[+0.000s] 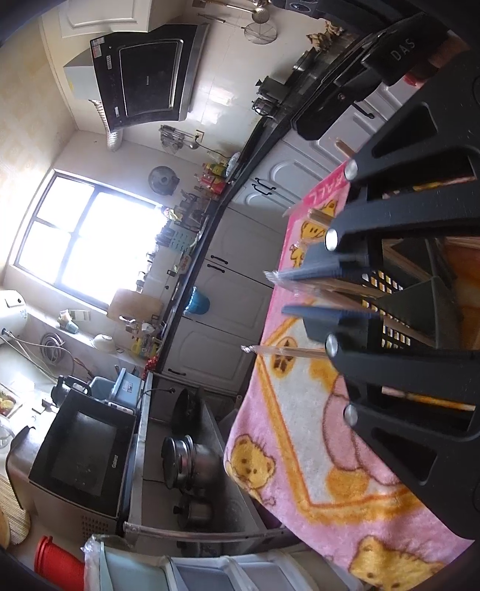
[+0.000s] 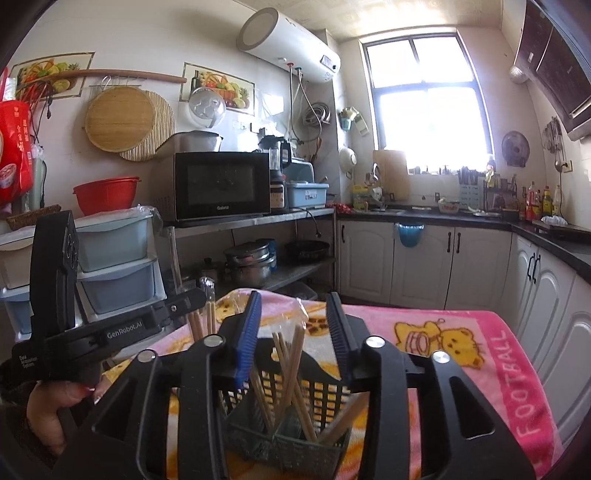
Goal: Organize utensils
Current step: 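Withdraw both open tools from the basket and lower them toward the chopstick pile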
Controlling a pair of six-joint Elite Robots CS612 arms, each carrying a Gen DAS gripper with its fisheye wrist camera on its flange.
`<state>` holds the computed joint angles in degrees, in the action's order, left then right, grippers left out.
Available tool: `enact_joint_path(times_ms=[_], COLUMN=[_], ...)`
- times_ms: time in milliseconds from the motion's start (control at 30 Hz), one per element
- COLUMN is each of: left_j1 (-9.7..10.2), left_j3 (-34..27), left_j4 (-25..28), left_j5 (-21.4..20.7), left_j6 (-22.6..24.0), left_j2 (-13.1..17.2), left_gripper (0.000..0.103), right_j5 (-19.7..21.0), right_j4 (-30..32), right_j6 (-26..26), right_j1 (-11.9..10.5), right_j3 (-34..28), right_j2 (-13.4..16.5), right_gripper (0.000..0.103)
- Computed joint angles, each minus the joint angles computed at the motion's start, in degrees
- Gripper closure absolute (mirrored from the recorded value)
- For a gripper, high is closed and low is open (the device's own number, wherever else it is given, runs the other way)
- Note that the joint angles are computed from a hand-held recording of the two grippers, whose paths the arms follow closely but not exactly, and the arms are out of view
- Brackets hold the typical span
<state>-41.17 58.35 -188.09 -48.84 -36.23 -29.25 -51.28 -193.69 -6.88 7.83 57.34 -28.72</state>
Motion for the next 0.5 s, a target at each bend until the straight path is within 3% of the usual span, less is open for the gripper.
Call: enact_joint_path(times_ms=[500], left_j1=[-0.65], left_j3=[4.90], left_j4=[-0.46], left_j5=[0.52], left_j6=[-4.18], left_j2=[-2.26], left_gripper=[0.059], right_j5=[-0.40], right_j4=[3.27], right_j6=[-1.80], right_j1=[-1.10], right_j3=[6.11], right_j2=[-3.11], right_gripper=[0.050])
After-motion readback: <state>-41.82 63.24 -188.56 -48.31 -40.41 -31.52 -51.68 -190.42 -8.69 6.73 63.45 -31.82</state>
